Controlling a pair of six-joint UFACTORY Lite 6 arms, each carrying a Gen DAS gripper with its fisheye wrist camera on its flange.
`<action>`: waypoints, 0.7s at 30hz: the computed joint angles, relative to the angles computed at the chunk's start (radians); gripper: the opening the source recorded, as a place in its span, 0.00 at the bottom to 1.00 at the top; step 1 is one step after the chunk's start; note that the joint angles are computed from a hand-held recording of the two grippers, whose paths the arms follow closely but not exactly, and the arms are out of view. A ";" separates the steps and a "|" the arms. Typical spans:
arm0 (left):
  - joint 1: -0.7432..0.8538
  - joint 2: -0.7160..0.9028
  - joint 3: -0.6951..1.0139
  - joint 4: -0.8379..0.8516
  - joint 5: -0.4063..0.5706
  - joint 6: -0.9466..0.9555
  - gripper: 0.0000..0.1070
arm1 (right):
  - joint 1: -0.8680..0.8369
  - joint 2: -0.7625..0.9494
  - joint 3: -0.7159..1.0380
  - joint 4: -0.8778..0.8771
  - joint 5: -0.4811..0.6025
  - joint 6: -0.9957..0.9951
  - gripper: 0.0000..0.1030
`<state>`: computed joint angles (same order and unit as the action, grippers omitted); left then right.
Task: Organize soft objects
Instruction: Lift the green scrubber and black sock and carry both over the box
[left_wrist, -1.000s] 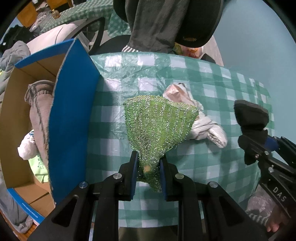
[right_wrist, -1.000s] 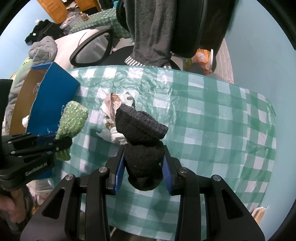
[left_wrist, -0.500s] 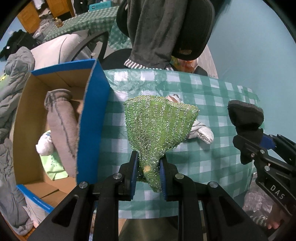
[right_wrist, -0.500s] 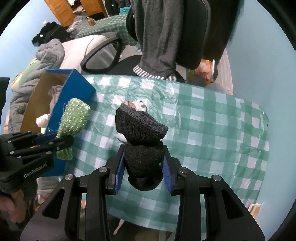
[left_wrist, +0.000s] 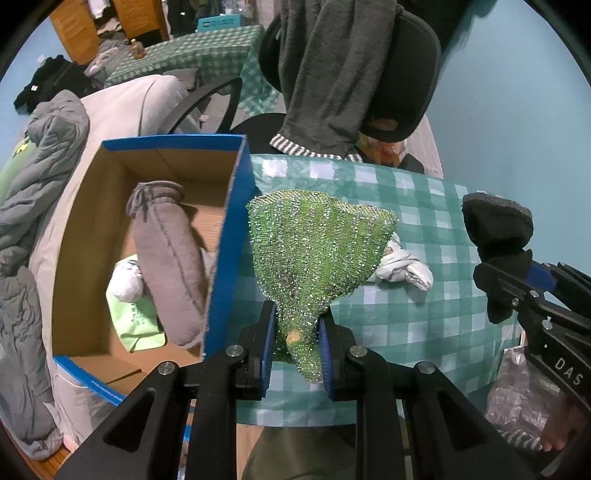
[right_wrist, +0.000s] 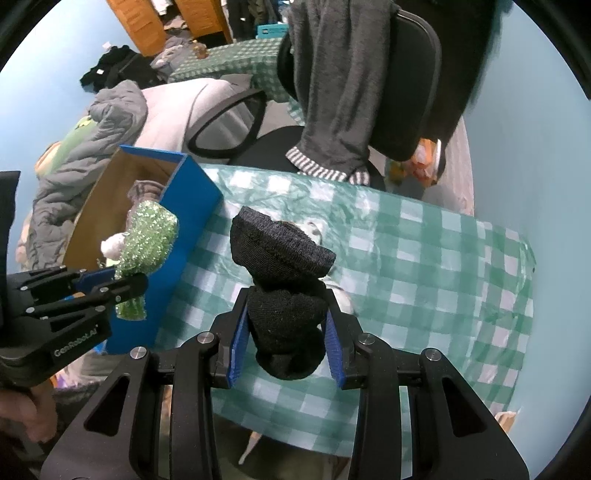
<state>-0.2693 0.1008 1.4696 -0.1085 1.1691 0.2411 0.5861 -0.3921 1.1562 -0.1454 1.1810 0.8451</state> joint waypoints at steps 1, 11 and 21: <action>0.009 0.000 0.003 0.000 0.002 0.003 0.20 | 0.008 0.014 0.015 -0.001 -0.002 0.000 0.34; 0.139 0.014 0.052 -0.017 0.021 0.062 0.20 | 0.065 0.184 0.180 -0.001 -0.038 -0.023 0.34; 0.280 0.038 0.090 -0.030 0.031 0.123 0.20 | 0.102 0.375 0.350 0.020 -0.074 -0.072 0.34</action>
